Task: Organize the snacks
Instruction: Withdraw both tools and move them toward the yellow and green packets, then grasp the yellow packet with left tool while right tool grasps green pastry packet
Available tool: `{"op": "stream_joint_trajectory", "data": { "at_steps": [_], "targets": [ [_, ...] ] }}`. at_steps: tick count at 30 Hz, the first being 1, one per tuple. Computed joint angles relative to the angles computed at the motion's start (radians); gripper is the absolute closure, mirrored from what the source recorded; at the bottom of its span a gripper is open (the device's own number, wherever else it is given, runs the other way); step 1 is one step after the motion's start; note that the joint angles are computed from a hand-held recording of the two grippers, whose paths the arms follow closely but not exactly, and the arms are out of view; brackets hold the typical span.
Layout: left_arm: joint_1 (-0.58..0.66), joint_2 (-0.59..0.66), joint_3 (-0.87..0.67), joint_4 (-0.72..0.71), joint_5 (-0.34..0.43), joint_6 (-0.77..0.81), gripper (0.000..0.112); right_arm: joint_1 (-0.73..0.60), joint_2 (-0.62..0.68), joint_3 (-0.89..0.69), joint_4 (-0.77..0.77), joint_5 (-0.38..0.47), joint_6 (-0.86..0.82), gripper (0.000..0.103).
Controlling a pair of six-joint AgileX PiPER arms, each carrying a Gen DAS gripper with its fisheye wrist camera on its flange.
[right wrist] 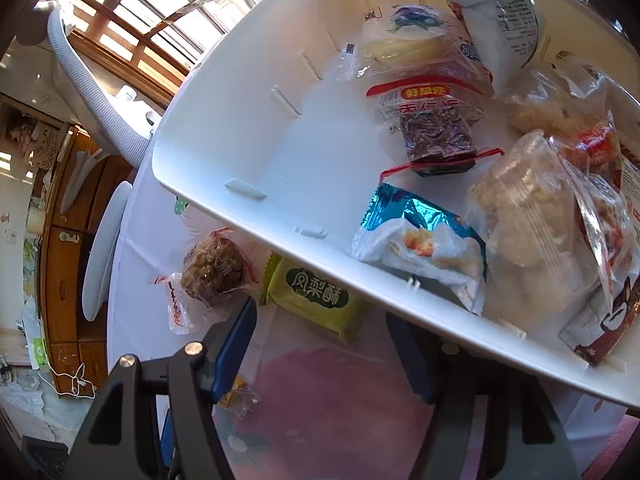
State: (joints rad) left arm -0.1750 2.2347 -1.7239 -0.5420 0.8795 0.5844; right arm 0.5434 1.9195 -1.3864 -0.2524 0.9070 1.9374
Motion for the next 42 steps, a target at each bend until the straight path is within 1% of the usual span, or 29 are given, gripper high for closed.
{"op": "stream_joint_trajectory", "data": {
  "at_steps": [4,7,11,15,20,21,24,26,30,33,42],
  "targets": [
    [-0.024,0.026,-0.025,0.019,0.004,-0.019,0.035,-0.02,0.024,-0.016,0.032,0.003,-0.053,0.035],
    [-0.037,0.037,-0.034,0.036,0.004,-0.038,0.041,-0.022,0.041,-0.033,0.032,0.007,-0.075,0.034],
    [-0.045,0.054,-0.054,0.044,0.012,-0.058,0.047,-0.022,0.071,-0.081,0.034,0.054,-0.106,0.034],
    [-0.053,0.059,-0.055,0.04,-0.011,-0.067,0.058,-0.03,0.119,-0.161,0.057,0.125,-0.16,0.034],
    [-0.052,0.05,-0.027,0.022,-0.044,-0.053,0.082,-0.039,0.201,-0.296,0.085,0.242,-0.237,0.034],
    [-0.05,0.049,-0.022,0.017,-0.049,-0.05,0.083,-0.041,0.212,-0.313,0.089,0.258,-0.246,0.035],
    [-0.037,0.048,-0.018,-0.003,-0.046,-0.039,0.086,-0.048,0.229,-0.34,0.098,0.28,-0.266,0.036],
    [-0.034,0.047,-0.015,-0.002,-0.046,-0.039,0.086,-0.054,0.232,-0.345,0.103,0.286,-0.273,0.039],
    [-0.029,0.038,-0.005,0.009,-0.052,-0.043,0.086,-0.061,0.218,-0.323,0.096,0.271,-0.276,0.046],
    [-0.02,0.028,0.004,0.01,-0.055,-0.047,0.087,-0.063,0.21,-0.31,0.094,0.26,-0.275,0.048],
    [0.007,-0.03,0.044,0.012,-0.059,-0.029,0.087,-0.037,0.164,-0.235,0.064,0.218,-0.263,0.049]
  ]
}}
